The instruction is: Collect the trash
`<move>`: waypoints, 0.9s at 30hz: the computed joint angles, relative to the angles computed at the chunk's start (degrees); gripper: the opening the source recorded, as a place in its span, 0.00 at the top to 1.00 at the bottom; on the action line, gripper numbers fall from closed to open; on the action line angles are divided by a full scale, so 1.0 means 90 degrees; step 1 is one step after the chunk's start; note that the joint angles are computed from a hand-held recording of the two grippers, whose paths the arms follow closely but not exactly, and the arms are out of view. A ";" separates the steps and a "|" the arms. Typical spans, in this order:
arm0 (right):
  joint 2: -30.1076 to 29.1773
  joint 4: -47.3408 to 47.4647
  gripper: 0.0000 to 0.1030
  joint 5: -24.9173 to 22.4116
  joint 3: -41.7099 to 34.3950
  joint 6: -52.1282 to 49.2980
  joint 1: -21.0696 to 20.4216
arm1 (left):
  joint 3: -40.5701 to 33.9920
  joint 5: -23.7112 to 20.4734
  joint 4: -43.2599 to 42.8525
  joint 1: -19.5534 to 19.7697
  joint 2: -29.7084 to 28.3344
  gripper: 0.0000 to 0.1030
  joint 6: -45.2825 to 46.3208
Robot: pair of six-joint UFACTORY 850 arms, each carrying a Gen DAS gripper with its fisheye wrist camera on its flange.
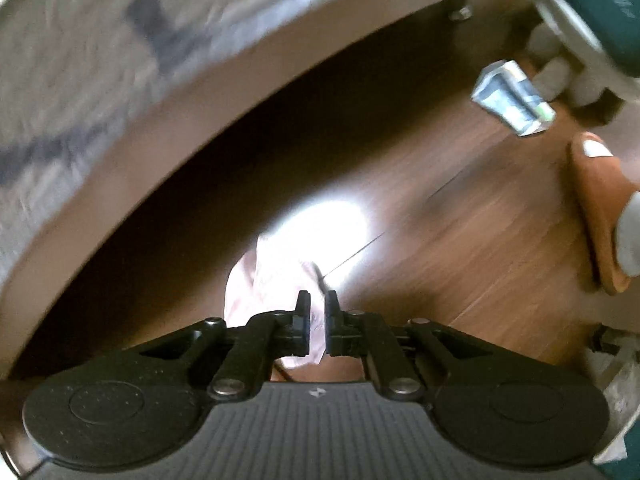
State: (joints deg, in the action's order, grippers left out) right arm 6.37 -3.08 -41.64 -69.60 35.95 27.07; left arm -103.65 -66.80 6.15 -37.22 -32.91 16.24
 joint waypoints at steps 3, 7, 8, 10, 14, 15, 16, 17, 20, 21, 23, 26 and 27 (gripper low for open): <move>-0.0057 0.0298 0.84 -0.0016 -0.0015 -0.0240 -0.0073 | 0.0063 0.0077 0.0227 0.0068 -0.0198 0.51 -0.0336; -0.0208 0.0629 0.84 -0.0031 -0.0097 -0.0450 -0.0144 | 0.0153 0.0345 0.0423 0.0193 -0.0443 0.22 -0.0776; -0.0243 0.0713 0.84 -0.0033 -0.0110 -0.0529 -0.0157 | 0.0159 0.0356 0.0462 0.0232 -0.0524 0.22 -0.0825; -0.0319 0.0841 0.83 -0.0076 -0.0144 -0.0652 -0.0171 | 0.0264 0.0413 0.0658 0.0291 -0.0641 0.22 -0.0977; -0.0448 0.1085 0.83 -0.0163 -0.0184 -0.0831 -0.0204 | 0.0274 0.0156 0.0774 0.0434 -0.0951 0.22 -0.1127; -0.0478 0.1105 0.83 -0.0198 -0.0197 -0.0842 -0.0207 | 0.0297 0.0112 0.0771 0.0462 -0.1013 0.22 -0.1139; -0.0506 0.1126 0.83 -0.0226 -0.0205 -0.0852 -0.0207 | 0.0320 0.0104 0.0748 0.0481 -0.1049 0.22 -0.1128; -0.0525 0.1140 0.83 -0.0245 -0.0205 -0.0851 -0.0210 | 0.0337 0.0106 0.0720 0.0492 -0.1096 0.22 -0.1127; -0.0584 0.1178 0.83 -0.0304 -0.0215 -0.0866 -0.0210 | 0.0373 0.0109 0.0582 0.0541 -0.1195 0.23 -0.1153; -0.0608 0.1182 0.83 -0.0315 -0.0225 -0.0872 -0.0205 | 0.0390 0.0124 0.0546 0.0553 -0.1205 0.30 -0.1154; -0.0649 0.1175 0.83 -0.0328 -0.0248 -0.0877 -0.0190 | 0.0409 0.0129 0.0522 0.0546 -0.1233 0.57 -0.1079; -0.0667 0.1096 0.83 -0.0308 -0.0267 -0.0851 -0.0153 | 0.0529 0.0266 0.0676 0.0498 -0.1150 0.72 -0.1006; -0.0668 0.1059 0.83 -0.0304 -0.0270 -0.0831 -0.0140 | 0.0556 0.0309 0.0672 0.0485 -0.1104 0.76 -0.0925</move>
